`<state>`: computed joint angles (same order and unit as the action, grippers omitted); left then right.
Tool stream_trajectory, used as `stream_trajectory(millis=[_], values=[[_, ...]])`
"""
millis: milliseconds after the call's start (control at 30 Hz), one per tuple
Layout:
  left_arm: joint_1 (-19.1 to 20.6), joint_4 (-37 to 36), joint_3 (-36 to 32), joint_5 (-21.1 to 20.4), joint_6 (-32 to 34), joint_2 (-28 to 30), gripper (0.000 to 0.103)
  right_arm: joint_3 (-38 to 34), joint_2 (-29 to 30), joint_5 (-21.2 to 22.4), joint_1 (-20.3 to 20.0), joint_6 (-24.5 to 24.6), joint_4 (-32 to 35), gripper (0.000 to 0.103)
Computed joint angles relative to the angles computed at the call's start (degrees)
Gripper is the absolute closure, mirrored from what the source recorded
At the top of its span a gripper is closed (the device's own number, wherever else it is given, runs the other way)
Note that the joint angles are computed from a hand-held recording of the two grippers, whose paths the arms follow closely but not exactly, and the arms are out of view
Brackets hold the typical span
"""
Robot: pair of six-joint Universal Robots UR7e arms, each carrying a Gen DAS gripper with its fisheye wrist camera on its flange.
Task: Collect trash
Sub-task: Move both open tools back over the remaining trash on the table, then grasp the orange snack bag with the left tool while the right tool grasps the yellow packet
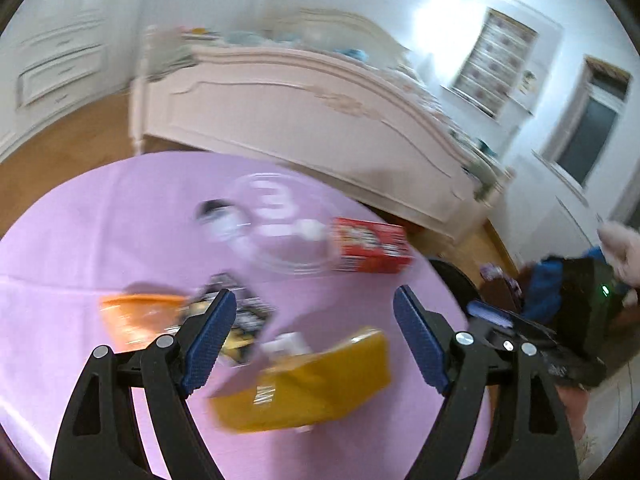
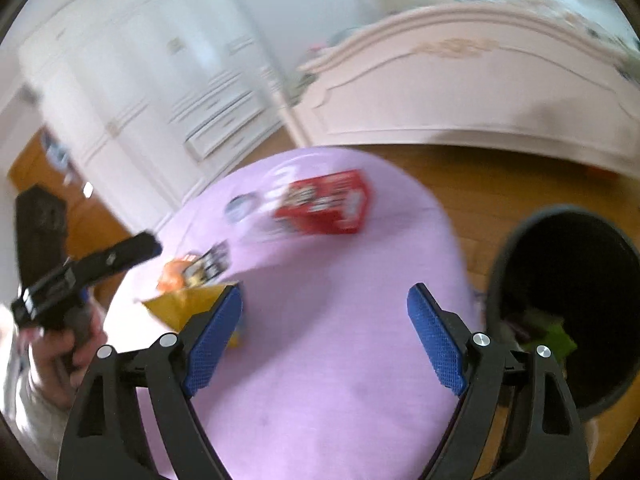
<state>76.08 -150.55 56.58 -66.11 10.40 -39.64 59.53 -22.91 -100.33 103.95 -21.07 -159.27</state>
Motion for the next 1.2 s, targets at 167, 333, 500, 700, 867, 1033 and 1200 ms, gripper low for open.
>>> stream_trajectory(millis=[167, 333, 500, 700, 867, 1033, 1200], values=[[1.91, -0.78, 0.77, 1.74, -2.58, -1.82, 0.022, -3.91, 2.75, -0.89, 2.08, -5.78, 4.76, 0.018], [3.24, 1.93, -0.83, 4.72, -5.19, -1.64, 0.022, -7.28, 5.16, -0.29, 3.54, -12.63, 8.2, 0.015], [3.85, 4.65, -1.8, 6.61, -6.98, -1.2, 0.023, -12.1, 9.19, -2.57, 5.93, -23.92, 11.73, 0.015], [4.48, 6.02, -2.91, 7.37, -5.51, -0.33, 0.023, -18.81, 14.57, -6.88, 7.74, -33.51, 15.79, 0.015], [4.58, 5.63, -4.31, 8.1, -3.68, 0.78, 0.024, -24.89, 18.72, -10.53, 8.33, -35.9, 18.24, 0.029], [4.44, 4.64, -4.46, 8.94, -1.6, 1.21, 0.04, -28.41, 19.94, -9.72, 7.65, -30.98, 21.72, 0.05], [4.2, 3.43, -4.11, 10.06, 0.76, 1.42, 0.054, -26.56, 18.25, -6.86, 7.02, -26.9, 20.96, 0.055]])
